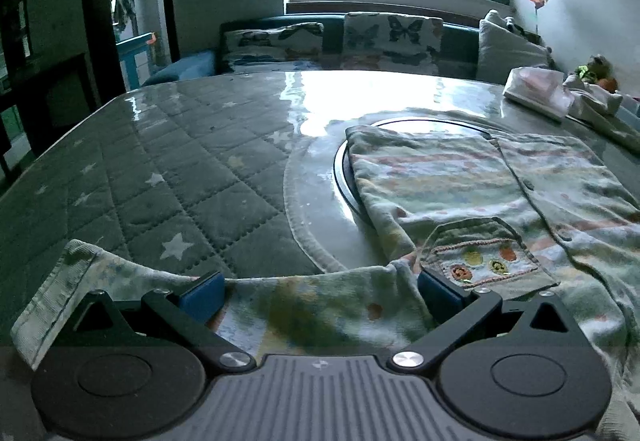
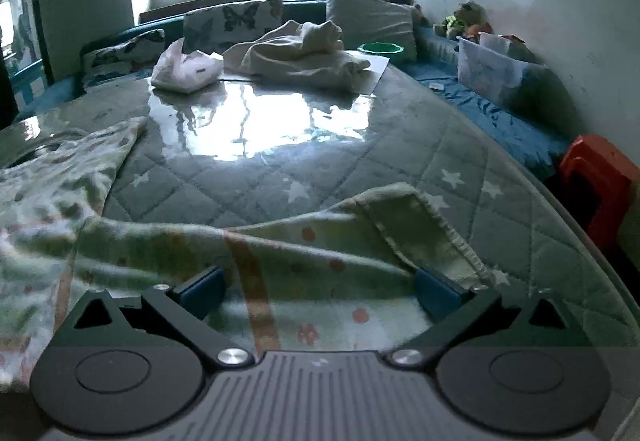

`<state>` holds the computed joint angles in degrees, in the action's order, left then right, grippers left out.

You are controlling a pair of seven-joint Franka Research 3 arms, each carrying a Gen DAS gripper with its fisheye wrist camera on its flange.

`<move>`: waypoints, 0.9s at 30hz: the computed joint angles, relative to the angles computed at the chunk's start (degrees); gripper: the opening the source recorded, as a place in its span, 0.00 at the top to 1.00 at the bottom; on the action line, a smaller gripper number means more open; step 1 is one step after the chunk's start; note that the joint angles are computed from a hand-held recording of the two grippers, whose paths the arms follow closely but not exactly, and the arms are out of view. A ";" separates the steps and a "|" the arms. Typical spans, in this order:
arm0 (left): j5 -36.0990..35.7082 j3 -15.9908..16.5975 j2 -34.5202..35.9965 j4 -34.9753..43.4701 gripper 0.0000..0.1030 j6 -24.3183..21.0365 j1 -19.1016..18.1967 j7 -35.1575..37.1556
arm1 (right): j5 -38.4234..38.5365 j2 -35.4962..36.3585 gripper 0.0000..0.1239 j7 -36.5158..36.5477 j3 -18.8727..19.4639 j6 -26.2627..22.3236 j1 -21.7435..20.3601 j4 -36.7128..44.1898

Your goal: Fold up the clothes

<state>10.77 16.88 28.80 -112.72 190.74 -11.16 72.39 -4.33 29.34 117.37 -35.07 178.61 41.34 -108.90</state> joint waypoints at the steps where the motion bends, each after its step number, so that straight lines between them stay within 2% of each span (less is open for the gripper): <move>1: 0.02 -0.03 0.05 0.03 0.00 0.04 0.04 0.05 | -0.16 0.53 0.17 0.30 -0.70 0.47 0.70 0.41; 3: 0.18 -0.43 0.12 0.13 0.00 0.09 0.48 0.24 | 0.15 2.06 0.17 0.48 -1.92 1.73 1.89 1.73; 4: 0.36 -0.90 0.13 0.22 0.00 0.09 0.98 0.38 | 0.79 2.55 0.17 -0.43 -0.73 2.60 0.90 2.62; 6: 0.82 -1.92 0.18 0.44 0.00 0.09 2.05 0.69 | 2.31 2.88 0.17 -3.64 4.64 3.50 -3.71 4.61; 8: 1.23 -2.65 0.08 0.42 0.00 0.15 2.82 0.99 | 5.35 4.43 0.17 -8.41 10.45 2.07 -8.76 8.28; 10: 1.59 -3.40 -0.04 0.36 0.00 0.23 3.70 1.26 | 4.65 5.93 0.17 -8.77 11.02 0.85 -9.79 10.25; 11: 1.74 -3.82 -0.11 0.27 0.00 0.35 4.20 1.35 | 6.83 6.07 0.17 -10.32 10.53 1.05 -9.35 10.15; 13: 2.03 -4.81 -0.24 0.12 0.00 0.59 5.35 1.55 | 5.60 6.59 0.17 -6.58 5.26 0.05 -5.48 9.51; 16: 1.94 -4.91 -0.29 0.02 0.00 0.74 5.45 1.79 | 6.14 6.66 0.17 -3.56 0.37 0.00 -2.15 7.43; 19: 1.87 -5.28 -0.35 -0.07 0.00 0.89 5.84 1.96 | 4.20 8.46 0.17 2.23 -8.21 -2.08 4.35 6.28; 20: 1.82 -5.33 -0.32 -0.08 0.00 0.96 5.91 2.02 | 4.53 8.07 0.17 1.99 -8.43 -2.52 4.65 5.97; 21: 1.77 -5.38 -0.29 -0.08 0.00 1.02 5.98 2.08 | 3.88 7.49 0.17 2.32 -8.20 -2.82 4.53 5.73; 24: 1.53 -5.32 -0.23 -0.06 0.00 1.09 5.89 2.25 | 1.52 5.17 0.17 0.12 -4.25 -0.91 1.96 5.75; 26: 1.42 -5.43 -0.15 0.03 0.00 1.13 5.99 2.34 | 0.34 3.88 0.17 -3.85 0.79 0.89 -1.06 6.88; 27: 1.38 -5.48 -0.12 0.07 0.00 1.13 6.02 2.38 | 0.54 3.53 0.17 -6.30 4.78 1.10 -3.84 8.16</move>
<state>12.15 11.40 28.68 -112.65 191.87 -5.13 74.78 -3.79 32.87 111.08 -30.29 179.71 37.50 -100.75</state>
